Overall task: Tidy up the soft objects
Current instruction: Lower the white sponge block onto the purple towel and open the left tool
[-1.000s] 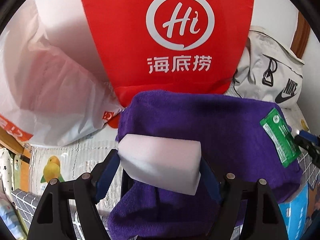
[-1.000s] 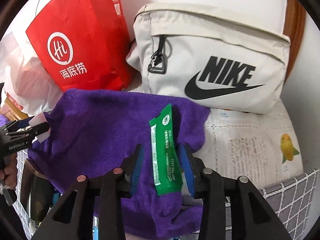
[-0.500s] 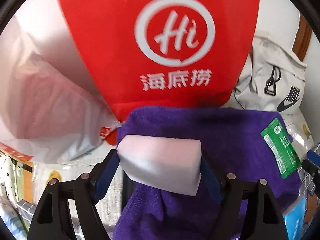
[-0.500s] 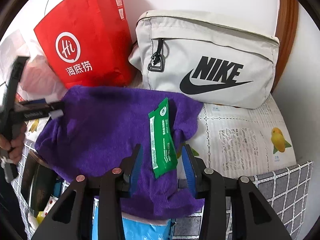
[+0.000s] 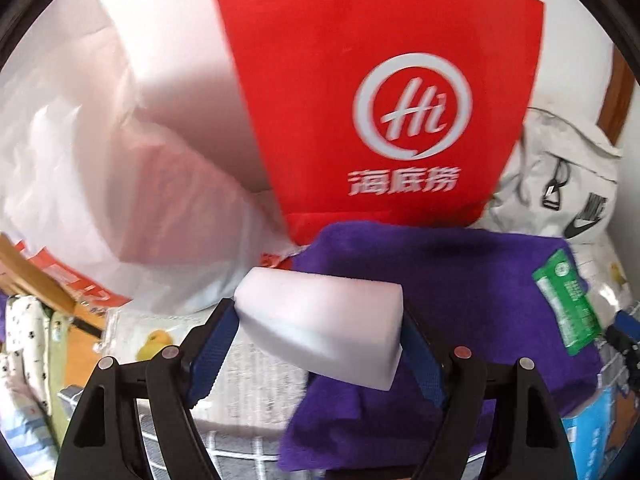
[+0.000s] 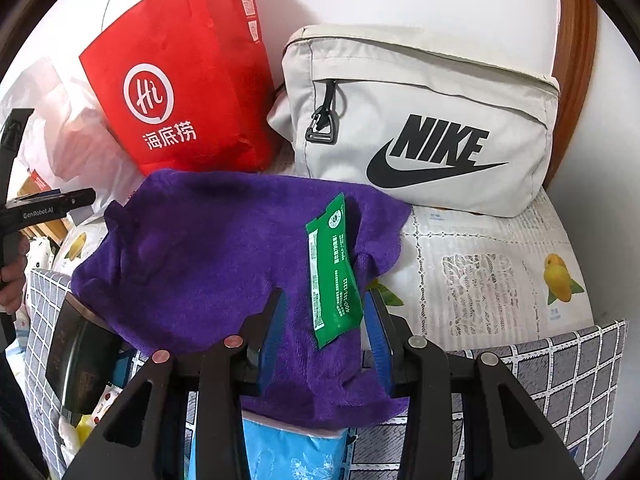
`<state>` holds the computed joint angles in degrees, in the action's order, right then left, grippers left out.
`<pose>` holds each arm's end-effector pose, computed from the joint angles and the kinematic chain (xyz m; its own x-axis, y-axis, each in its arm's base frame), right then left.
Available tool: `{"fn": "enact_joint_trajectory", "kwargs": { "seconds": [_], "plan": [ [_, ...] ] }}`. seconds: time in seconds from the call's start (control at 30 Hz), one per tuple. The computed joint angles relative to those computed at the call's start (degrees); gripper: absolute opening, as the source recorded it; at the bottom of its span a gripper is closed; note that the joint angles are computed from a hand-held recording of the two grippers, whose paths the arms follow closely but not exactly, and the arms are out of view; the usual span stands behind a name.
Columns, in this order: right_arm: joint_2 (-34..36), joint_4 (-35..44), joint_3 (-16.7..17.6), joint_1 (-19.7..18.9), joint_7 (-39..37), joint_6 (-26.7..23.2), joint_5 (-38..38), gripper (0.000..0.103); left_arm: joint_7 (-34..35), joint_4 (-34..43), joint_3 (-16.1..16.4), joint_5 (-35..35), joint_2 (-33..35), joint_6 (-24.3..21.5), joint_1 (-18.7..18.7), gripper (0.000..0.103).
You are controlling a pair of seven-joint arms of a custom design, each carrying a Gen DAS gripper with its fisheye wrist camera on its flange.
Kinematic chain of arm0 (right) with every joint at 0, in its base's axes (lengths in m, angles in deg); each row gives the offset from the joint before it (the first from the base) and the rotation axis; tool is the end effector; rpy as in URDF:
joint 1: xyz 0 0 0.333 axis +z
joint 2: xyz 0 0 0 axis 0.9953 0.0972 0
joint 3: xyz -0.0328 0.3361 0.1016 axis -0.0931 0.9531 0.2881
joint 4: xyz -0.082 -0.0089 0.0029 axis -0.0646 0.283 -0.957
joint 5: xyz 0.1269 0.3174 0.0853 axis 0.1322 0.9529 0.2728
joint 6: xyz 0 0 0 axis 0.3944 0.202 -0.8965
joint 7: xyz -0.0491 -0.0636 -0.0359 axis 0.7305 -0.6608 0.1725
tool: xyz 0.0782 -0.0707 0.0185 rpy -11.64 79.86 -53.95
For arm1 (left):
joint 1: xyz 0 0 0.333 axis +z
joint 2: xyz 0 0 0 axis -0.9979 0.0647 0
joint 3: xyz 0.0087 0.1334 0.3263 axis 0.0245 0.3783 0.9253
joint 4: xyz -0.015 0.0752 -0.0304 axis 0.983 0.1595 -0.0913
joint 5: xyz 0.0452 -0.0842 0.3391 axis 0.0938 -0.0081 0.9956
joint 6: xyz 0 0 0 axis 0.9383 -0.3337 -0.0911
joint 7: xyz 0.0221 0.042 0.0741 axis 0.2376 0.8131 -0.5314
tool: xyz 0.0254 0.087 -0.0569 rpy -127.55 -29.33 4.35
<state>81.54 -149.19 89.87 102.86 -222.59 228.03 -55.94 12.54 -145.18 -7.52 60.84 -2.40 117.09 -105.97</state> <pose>0.4252 0.2237 0.3428 -0.1665 -0.9806 -0.1031 -0.7931 0.1953 -0.5769 0.5689 -0.1839 0.3699 -0.2591 -0.9609 -0.0982 -0.7793 0.2680 -0.5665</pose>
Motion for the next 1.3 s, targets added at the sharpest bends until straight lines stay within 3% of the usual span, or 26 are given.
{"fn": "enact_joint_trajectory", "kwargs": {
  "seconds": [0.13, 0.27, 0.33, 0.57, 0.73, 0.97, 1.17, 1.3],
  "plan": [
    [-0.2, -0.1, 0.1, 0.0, -0.3, -0.1, 0.3, 0.04, 6.2, 2.5, -6.7, -4.6, 2.9, 1.0, 3.6, 0.079],
    [-0.9, -0.9, 0.2, 0.3, -1.9, -1.3, 2.1, 0.04, 8.5, 5.8, -6.4, -7.4, 6.1, -1.3, 1.5, 0.08],
    [-1.5, -1.5, 0.3, 0.5, -1.8, -2.2, 2.4, 0.04, 10.5, 7.9, -8.4, -10.1, 8.2, -2.4, 2.8, 0.081],
    [-1.0, -2.9, 0.2, 0.1, -0.3, -2.8, 3.1, 0.042, 13.8, 11.8, -9.8, -14.5, 11.7, -5.7, 2.6, 0.083],
    [0.0, -2.7, 0.1, 0.4, -1.5, -2.9, 4.5, 0.042, 18.6, 12.6, -13.8, -18.5, 12.5, -7.0, 5.4, 0.099],
    [-0.6, -2.7, 0.2, 1.1, -0.6, -2.9, 3.3, 0.042, 16.5, 10.7, -10.2, -19.1, 10.7, -7.5, 2.0, 0.099],
    [-2.1, -3.8, 0.9, 1.6, -0.3, -3.5, 3.7, 0.042, 9.1, 7.4, -1.9, -10.3, 7.0, -7.2, -5.3, 0.099],
    [-4.0, -5.2, 1.9, 2.1, 0.9, -4.3, 3.9, 0.042, 6.1, 2.6, -2.8, -7.0, 2.8, -4.9, -4.1, 0.099]
  ]
}}
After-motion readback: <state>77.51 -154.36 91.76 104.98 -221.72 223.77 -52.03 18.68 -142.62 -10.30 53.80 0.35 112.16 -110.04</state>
